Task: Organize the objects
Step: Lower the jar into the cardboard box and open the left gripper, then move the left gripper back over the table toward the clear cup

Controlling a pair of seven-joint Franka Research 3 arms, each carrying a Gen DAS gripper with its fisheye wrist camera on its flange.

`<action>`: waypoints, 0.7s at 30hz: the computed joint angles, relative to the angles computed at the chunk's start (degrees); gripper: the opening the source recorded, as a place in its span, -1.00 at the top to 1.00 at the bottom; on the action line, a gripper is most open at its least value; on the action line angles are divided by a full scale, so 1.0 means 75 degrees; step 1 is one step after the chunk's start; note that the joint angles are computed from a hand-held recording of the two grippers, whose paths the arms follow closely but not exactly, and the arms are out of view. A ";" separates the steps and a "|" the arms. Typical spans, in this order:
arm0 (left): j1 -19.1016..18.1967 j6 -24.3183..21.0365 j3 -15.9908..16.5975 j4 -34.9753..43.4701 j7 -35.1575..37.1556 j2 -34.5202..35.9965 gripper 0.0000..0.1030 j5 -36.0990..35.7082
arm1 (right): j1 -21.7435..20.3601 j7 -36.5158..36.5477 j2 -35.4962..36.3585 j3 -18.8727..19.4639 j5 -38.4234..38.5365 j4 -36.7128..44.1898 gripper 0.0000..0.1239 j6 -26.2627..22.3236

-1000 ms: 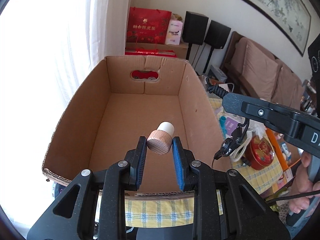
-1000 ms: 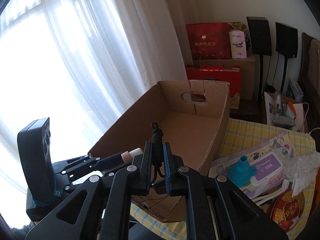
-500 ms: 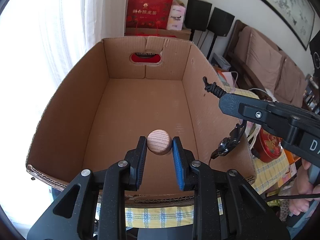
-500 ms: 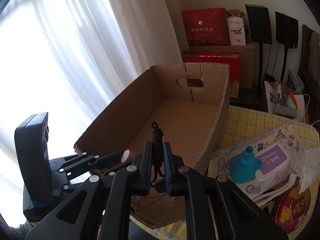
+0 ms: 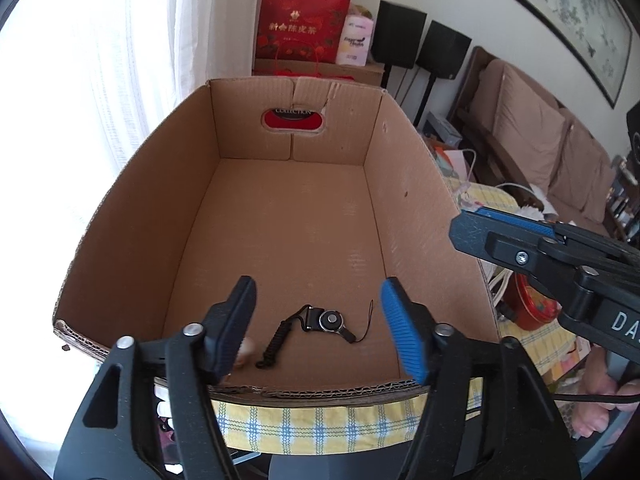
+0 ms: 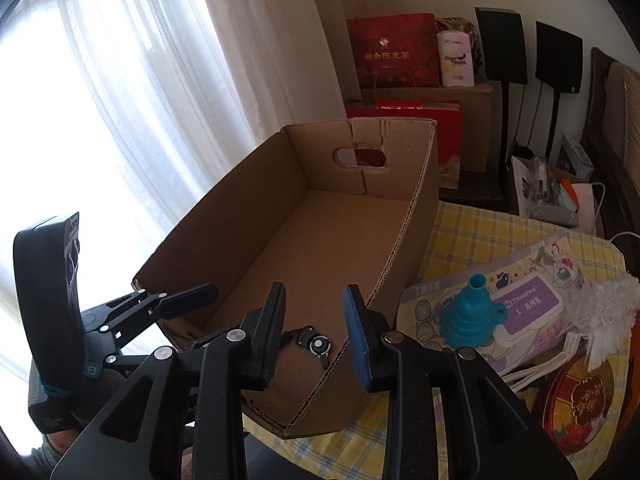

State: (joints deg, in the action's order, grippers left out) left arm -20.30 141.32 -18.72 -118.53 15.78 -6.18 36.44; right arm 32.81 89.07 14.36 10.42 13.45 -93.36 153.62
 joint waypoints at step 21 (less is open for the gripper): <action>-0.0003 -0.0433 -0.0166 0.0139 -0.0911 -0.0275 -0.98 0.0923 | -0.0229 0.1740 -0.1126 -0.0358 -0.1685 -0.1549 -0.25 0.1082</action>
